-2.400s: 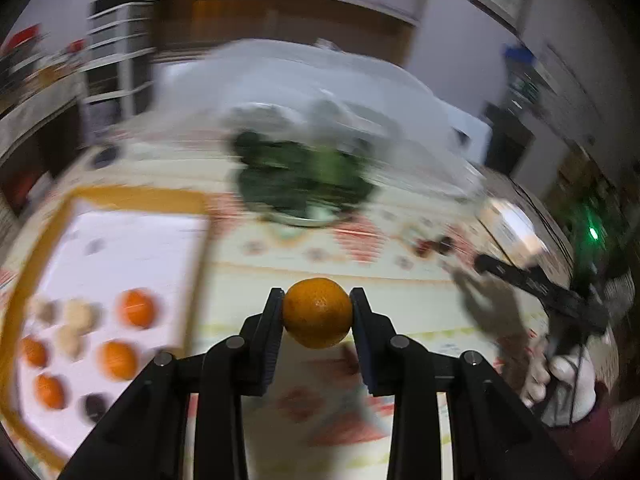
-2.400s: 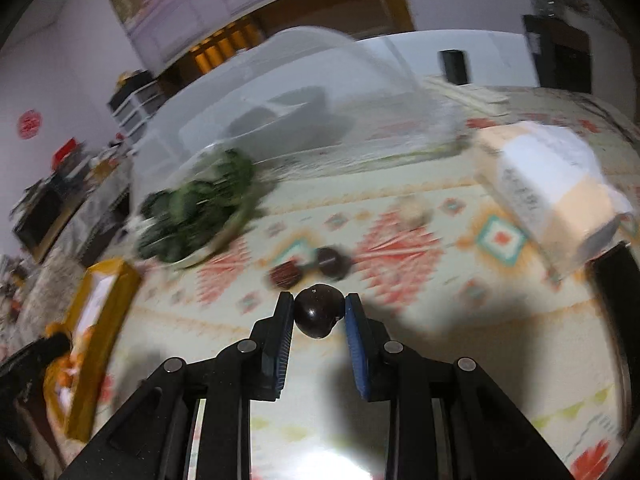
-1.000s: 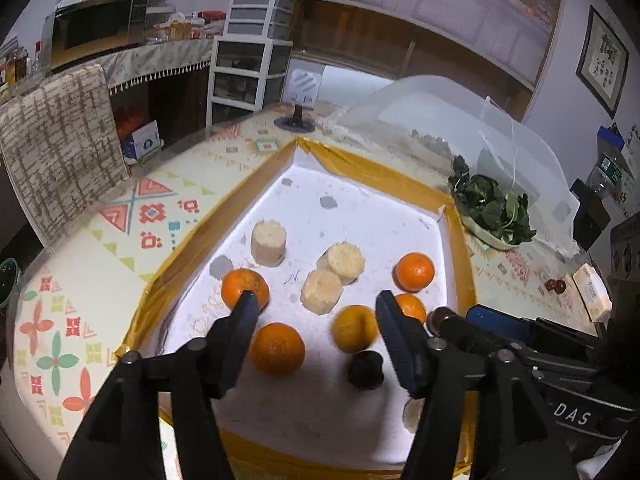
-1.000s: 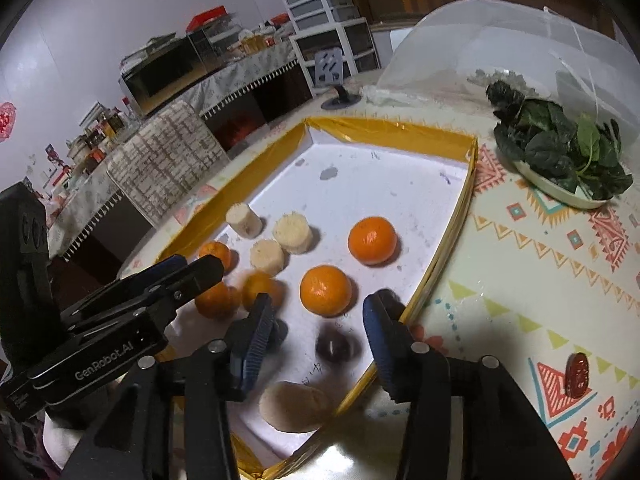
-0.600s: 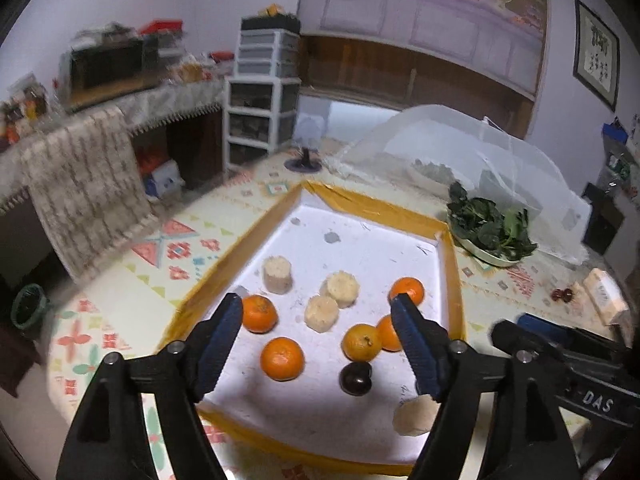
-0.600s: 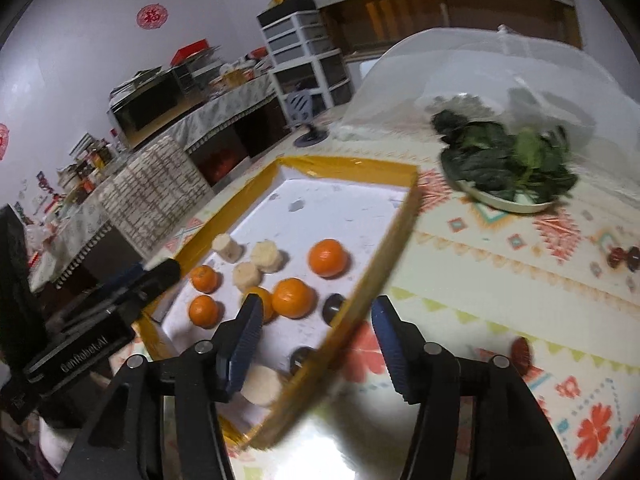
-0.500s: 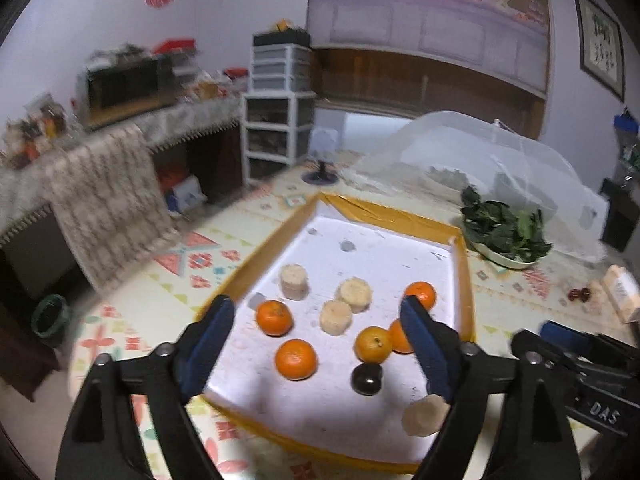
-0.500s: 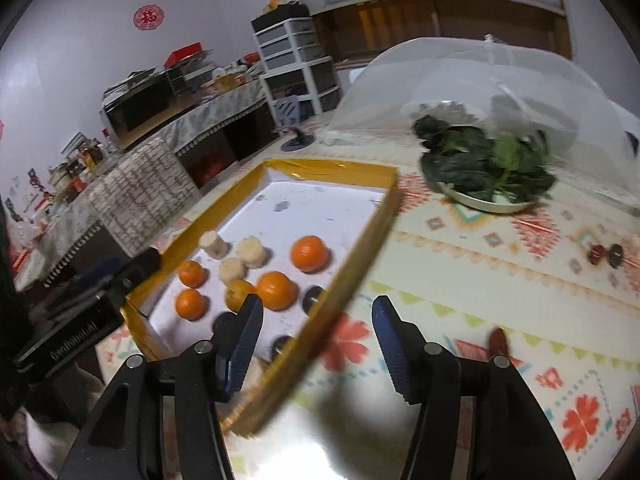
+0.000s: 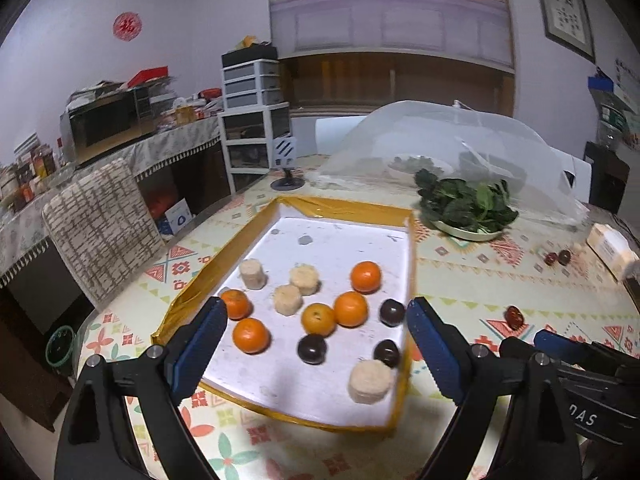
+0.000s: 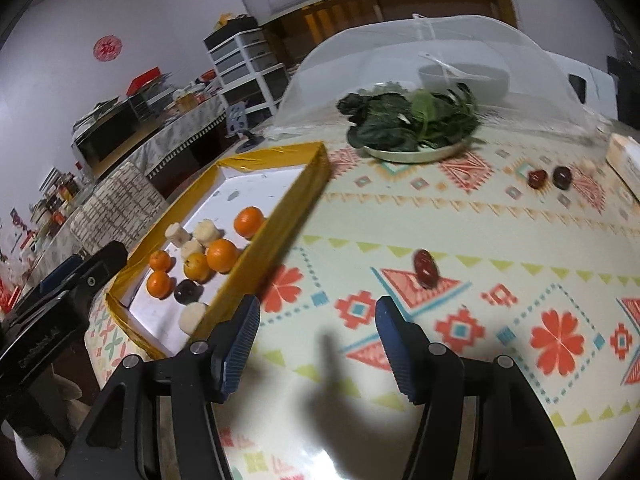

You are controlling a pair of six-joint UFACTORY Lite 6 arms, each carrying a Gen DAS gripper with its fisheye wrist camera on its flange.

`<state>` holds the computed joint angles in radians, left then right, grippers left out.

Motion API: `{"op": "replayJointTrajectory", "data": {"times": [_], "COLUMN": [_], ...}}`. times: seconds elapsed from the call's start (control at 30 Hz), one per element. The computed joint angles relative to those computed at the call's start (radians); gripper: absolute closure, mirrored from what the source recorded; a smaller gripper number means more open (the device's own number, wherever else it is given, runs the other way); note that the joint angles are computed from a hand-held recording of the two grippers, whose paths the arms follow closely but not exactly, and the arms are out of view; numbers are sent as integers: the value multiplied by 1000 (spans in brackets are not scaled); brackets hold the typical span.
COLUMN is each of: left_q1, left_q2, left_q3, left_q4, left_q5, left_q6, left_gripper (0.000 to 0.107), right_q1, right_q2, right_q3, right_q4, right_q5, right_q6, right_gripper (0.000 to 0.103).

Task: Organize fruits
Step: 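Lift both open tools away from the tray toward the red dates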

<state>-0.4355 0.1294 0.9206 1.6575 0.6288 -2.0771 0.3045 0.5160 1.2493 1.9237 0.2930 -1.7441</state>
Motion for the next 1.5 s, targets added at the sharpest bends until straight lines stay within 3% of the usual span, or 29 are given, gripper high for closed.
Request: {"op": "replayJointTrajectory", "data": {"times": [0.37, 0.93, 1.3, 1.5], "left_q1": [-113, -174, -162, -122], "left_q2": [11, 19, 49, 56], "left_q3": [27, 37, 57, 60], "left_q4": [-119, -151, -152, -123], "left_q5": [90, 128, 95, -2], "left_q6": [88, 114, 124, 111], "left_gripper": [16, 16, 16, 16], "right_q1": [-36, -97, -118, -209], "right_q2": [-136, -170, -143, -138], "right_q3": [-173, -241, -232, -232], "right_q4": [195, 209, 190, 130], "right_q5": [32, 83, 97, 95], "right_q6": [-223, -251, -242, -232], "right_gripper": [36, 35, 35, 34]}}
